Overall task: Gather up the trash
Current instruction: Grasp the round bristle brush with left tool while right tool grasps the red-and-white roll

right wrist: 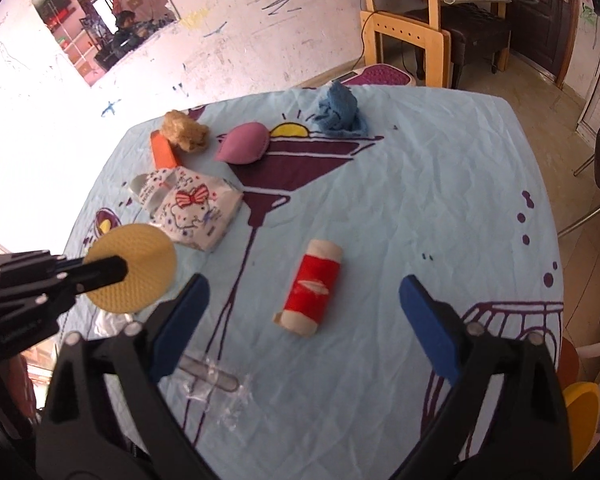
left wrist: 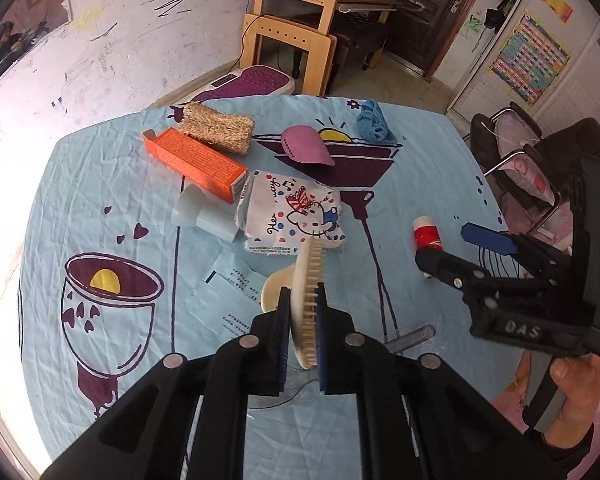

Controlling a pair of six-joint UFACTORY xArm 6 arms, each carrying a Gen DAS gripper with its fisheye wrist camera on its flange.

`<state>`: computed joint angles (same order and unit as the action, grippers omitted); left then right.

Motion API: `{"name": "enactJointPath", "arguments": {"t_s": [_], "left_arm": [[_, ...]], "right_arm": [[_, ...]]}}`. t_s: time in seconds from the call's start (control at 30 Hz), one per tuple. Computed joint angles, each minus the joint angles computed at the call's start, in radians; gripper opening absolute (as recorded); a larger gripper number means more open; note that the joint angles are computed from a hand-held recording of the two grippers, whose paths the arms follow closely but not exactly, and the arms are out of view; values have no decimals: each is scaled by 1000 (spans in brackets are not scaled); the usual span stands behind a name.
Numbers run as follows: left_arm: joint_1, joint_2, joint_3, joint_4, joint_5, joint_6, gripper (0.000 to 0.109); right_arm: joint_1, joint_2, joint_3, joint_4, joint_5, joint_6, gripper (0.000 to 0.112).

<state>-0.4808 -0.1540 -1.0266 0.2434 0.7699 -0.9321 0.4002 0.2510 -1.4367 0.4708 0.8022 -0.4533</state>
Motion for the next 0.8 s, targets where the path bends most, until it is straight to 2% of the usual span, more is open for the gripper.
{"name": "enactJointPath", "arguments": {"t_s": [0.03, 0.1, 0.17, 0.23, 0.37, 0.67, 0.8], "left_arm": [[4, -9, 10, -6, -6, 3, 7], [9, -23, 28, -12, -17, 5, 7], [14, -34, 40, -18, -26, 8, 7], [16, -44, 50, -20, -32, 7, 7], [16, -56, 59, -15, -34, 5, 7], [13, -73, 63, 4, -24, -11, 7], [-5, -65, 37, 24, -5, -18, 7]], "right_arm": [[3, 8, -7, -19, -2, 16, 58], [11, 20, -19, -40, 9, 25, 50], [23, 19, -11, -90, -8, 50, 32], [33, 14, 2, -128, -27, 64, 23], [37, 0, 22, -144, -59, 73, 20], [-8, -97, 98, -41, -115, 15, 20], [-58, -175, 183, 7, -168, -15, 20]]}}
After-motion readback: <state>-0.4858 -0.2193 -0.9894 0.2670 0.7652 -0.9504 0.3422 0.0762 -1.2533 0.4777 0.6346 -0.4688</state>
